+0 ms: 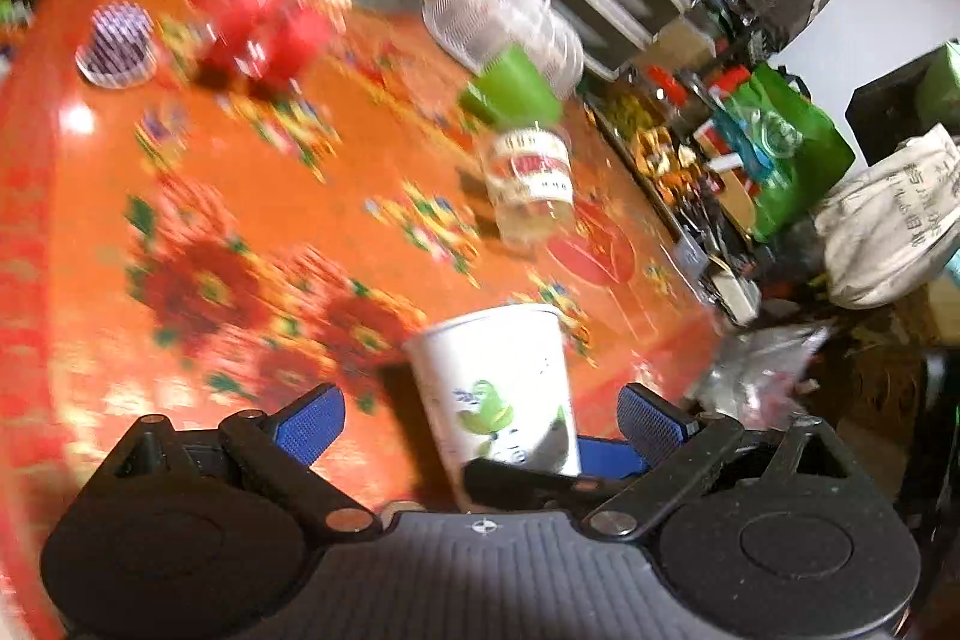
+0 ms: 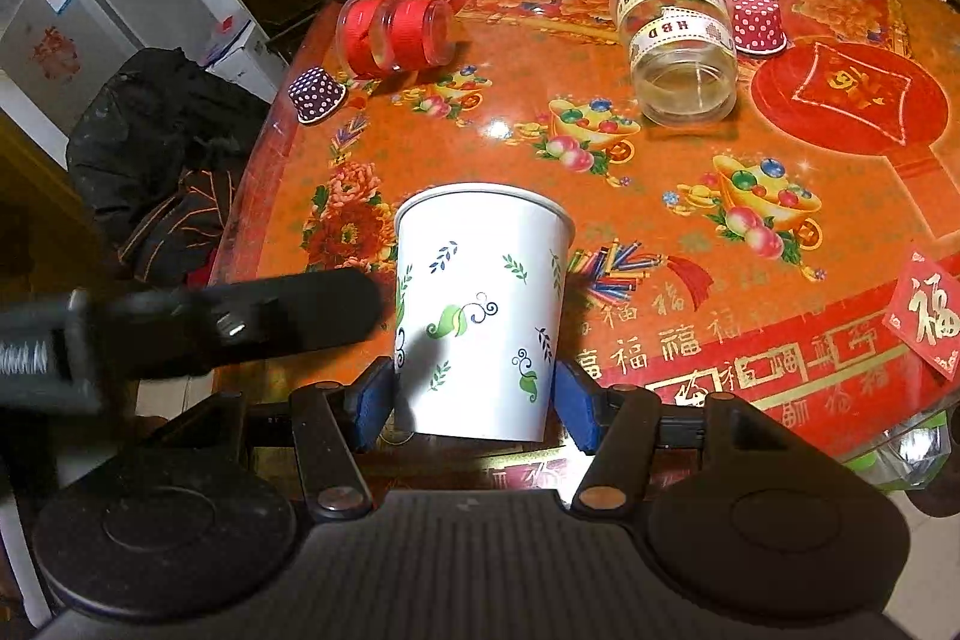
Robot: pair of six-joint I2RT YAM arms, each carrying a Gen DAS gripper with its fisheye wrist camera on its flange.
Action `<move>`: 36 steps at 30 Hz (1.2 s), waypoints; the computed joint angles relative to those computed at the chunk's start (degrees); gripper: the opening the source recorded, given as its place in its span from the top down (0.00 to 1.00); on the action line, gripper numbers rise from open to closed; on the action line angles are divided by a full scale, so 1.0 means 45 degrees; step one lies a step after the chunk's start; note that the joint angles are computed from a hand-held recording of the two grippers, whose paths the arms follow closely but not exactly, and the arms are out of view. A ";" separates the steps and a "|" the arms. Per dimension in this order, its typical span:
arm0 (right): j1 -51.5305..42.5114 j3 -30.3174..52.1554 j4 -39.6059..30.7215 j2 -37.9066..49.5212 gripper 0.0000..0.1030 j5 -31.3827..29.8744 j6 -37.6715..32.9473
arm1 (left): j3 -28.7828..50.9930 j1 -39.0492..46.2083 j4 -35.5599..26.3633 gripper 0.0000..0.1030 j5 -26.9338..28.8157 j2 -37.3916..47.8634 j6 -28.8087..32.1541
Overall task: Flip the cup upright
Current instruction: 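Grasp the cup with the left tool while the right tool opens and releases it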
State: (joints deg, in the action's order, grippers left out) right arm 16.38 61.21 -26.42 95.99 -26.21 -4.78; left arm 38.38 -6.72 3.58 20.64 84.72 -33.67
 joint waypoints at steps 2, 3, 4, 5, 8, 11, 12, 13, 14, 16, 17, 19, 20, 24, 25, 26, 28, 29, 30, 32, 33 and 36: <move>-0.0067 0.0009 -0.0025 0.0031 0.43 -0.0153 -0.0019 | 0.0725 -0.0164 -0.0284 0.04 0.0018 0.0875 -0.0267; -0.0085 0.0021 -0.0038 0.0055 0.43 -0.0217 -0.0006 | 0.0977 -0.0265 -0.0347 0.04 0.0004 0.1168 -0.0478; -0.0123 0.0080 -0.0150 0.0119 0.43 -0.0321 -0.0053 | 0.1149 -0.0330 -0.0283 0.05 0.0084 0.1412 -0.0737; -0.0139 0.0074 -0.0212 0.0126 0.43 -0.0412 -0.0034 | 0.1269 -0.0408 -0.0128 0.07 0.0147 0.1635 -0.1005; -0.0206 0.0010 -0.0184 0.0204 0.44 -0.0487 -0.0065 | 0.1712 -0.0647 -0.0499 0.08 -0.0089 0.1918 -0.1175; -0.0322 -0.0024 -0.0191 0.0204 0.44 -0.0641 -0.0096 | 0.1943 -0.0756 -0.0845 0.10 -0.0198 0.2000 -0.1493; -0.0347 -0.0054 -0.0177 0.0189 0.44 -0.0686 -0.0124 | 0.2002 -0.0752 -0.0989 0.10 -0.0278 0.1977 -0.1560; -0.0368 -0.0082 -0.0172 0.0173 0.44 -0.0722 -0.0160 | 0.2033 -0.0807 -0.1049 0.13 -0.0441 0.1960 -0.1638; -0.0380 -0.0077 -0.0169 0.0180 0.44 -0.0748 -0.0177 | 0.2104 -0.0805 -0.1166 0.18 -0.0527 0.1950 -0.1701; -0.0428 -0.0108 -0.0168 0.0168 0.44 -0.0825 -0.0243 | 0.2227 -0.0827 -0.1432 0.20 -0.0727 0.1965 -0.1748; -0.0441 -0.0105 -0.0184 0.0168 0.44 -0.0856 -0.0264 | 0.2320 -0.0881 -0.1575 0.20 -0.0867 0.2012 -0.1727; -0.0498 -0.0155 -0.0164 0.0149 0.44 -0.0926 -0.0330 | 0.2441 -0.0870 -0.1709 0.26 -0.0846 0.2141 -0.1737; -0.0510 -0.0143 -0.0187 0.0150 0.44 -0.0957 -0.0352 | 0.2486 -0.0871 -0.1735 0.31 -0.0768 0.2186 -0.1738; -0.0559 -0.0189 -0.0176 0.0112 0.44 -0.1006 -0.0391 | 0.2538 -0.0948 -0.1823 0.31 -0.0888 0.2196 -0.1564; -0.0584 -0.0207 -0.0175 0.0104 0.44 -0.1031 -0.0425 | 0.2560 -0.0979 -0.1839 0.31 -0.0921 0.2200 -0.1530; -0.0589 -0.0233 -0.0165 0.0084 0.44 -0.1033 -0.0469 | 0.2593 -0.0995 -0.1871 0.31 -0.0959 0.2218 -0.1479; -0.0582 -0.0303 -0.0205 -0.0009 0.41 -0.0990 -0.0708 | 0.2659 -0.1020 -0.1901 0.31 -0.1038 0.2263 -0.1429; -0.0586 -0.0422 -0.0173 -0.0164 0.38 -0.0896 -0.0851 | 0.2693 -0.1018 -0.1948 0.32 -0.1102 0.2260 -0.1417; -0.0622 -0.0611 -0.0060 -0.0391 0.25 -0.0775 -0.0959 | 0.2729 -0.1029 -0.2009 0.32 -0.1205 0.2251 -0.1387; -0.0835 -0.0874 -0.0033 -0.0820 0.06 -0.0748 -0.1226 | 0.2769 -0.1003 -0.2069 0.32 -0.1254 0.2254 -0.1291; -0.1012 -0.0920 -0.0145 -0.0958 0.03 -0.0899 -0.1353 | 0.2758 -0.0958 -0.2053 0.32 -0.1191 0.2257 -0.1283; -0.1750 -0.0937 -0.0492 -0.1156 0.01 -0.1602 -0.1581 | 0.2683 -0.0878 -0.1943 0.32 -0.1122 0.2242 -0.1264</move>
State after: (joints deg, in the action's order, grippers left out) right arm 8.50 56.99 -28.64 90.79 -33.42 -11.89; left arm 50.46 -10.67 -5.17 15.59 94.81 -39.35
